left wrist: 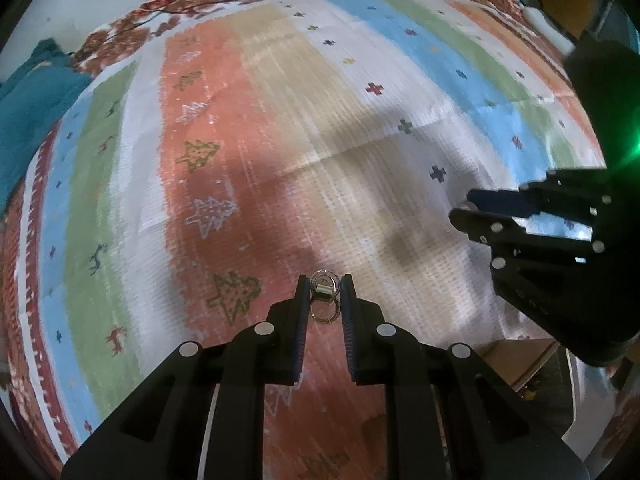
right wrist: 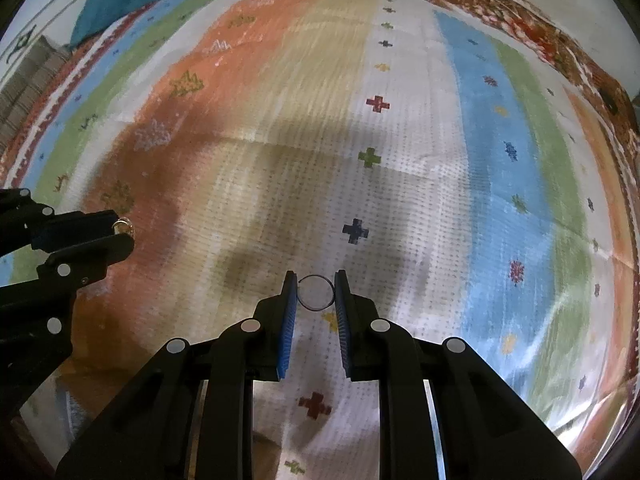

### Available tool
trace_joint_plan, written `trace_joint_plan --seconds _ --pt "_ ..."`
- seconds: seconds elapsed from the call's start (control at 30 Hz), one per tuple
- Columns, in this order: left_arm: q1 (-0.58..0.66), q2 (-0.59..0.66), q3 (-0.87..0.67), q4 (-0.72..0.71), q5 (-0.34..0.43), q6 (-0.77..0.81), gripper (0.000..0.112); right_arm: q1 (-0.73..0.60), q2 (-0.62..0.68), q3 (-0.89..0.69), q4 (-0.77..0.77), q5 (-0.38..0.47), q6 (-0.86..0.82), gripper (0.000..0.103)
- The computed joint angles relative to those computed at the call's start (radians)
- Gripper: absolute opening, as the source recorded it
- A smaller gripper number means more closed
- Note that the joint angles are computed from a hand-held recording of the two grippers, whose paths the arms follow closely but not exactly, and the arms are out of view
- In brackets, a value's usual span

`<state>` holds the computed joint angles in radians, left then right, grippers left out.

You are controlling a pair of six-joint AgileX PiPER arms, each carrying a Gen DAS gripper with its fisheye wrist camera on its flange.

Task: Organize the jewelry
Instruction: 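Lift and carry both silver rings in both tools over the tin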

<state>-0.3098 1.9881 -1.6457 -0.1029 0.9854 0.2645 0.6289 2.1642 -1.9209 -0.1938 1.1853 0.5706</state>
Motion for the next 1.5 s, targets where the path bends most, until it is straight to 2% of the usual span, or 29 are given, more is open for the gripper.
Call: trace_joint_plan --seconds 0.2,0.53,1.23,1.5 --pt "-0.003 -0.032 0.006 0.001 0.014 -0.066 0.015 0.003 -0.060 0.054 0.029 -0.026 0.025 0.020" --pt "-0.002 -0.130 0.074 -0.016 0.015 -0.100 0.015 0.044 -0.120 0.073 -0.021 -0.005 0.057 0.020" --pt "-0.016 -0.368 0.289 -0.076 -0.034 -0.078 0.015 0.162 -0.284 0.209 -0.071 -0.019 0.168 0.020" --pt "-0.012 -0.424 0.358 -0.085 -0.042 -0.064 0.015 0.195 -0.330 0.260 -0.085 -0.018 0.193 0.020"
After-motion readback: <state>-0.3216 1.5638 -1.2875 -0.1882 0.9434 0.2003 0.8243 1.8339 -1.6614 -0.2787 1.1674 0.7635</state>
